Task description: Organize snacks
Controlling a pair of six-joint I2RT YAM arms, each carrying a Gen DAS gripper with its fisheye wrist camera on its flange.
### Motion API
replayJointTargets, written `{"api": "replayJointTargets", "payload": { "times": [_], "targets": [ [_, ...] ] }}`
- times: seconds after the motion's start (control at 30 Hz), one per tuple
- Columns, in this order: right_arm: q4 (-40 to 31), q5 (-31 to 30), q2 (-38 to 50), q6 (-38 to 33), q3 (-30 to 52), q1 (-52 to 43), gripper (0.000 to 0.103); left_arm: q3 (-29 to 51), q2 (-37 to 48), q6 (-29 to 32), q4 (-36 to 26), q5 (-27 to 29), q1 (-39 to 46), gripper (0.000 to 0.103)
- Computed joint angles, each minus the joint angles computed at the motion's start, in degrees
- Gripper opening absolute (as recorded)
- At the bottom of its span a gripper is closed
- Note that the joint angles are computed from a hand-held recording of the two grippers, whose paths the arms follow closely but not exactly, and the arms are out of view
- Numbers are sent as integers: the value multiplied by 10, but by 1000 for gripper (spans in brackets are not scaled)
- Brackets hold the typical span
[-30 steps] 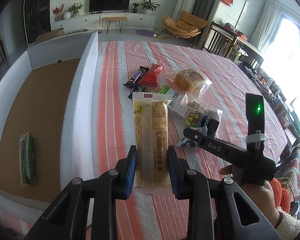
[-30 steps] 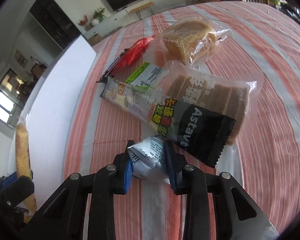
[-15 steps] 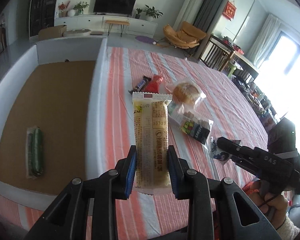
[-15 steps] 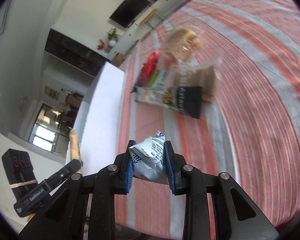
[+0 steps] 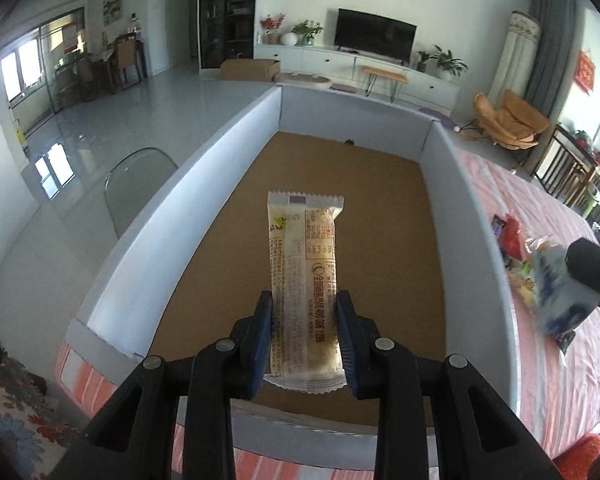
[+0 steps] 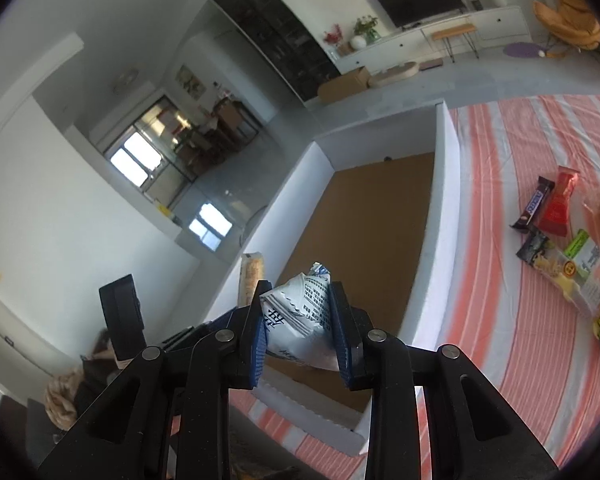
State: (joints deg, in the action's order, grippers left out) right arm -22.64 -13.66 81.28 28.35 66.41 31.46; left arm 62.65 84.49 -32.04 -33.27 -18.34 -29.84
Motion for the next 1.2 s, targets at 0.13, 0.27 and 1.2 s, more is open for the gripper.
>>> {"api": "replayJointTargets", "payload": {
  "times": [0.13,0.27,1.2],
  "targets": [
    [3,38,-9,-13,-57,-12,61,-3,20,-22,8,-21,-24,83],
    [-1,109,-108,-48,-154,-67,62,19,34,-19,30,-30,-63,86],
    [36,200,-198,-209,-365,-620,72,490,527,53,13,29,-263,100]
  ]
}}
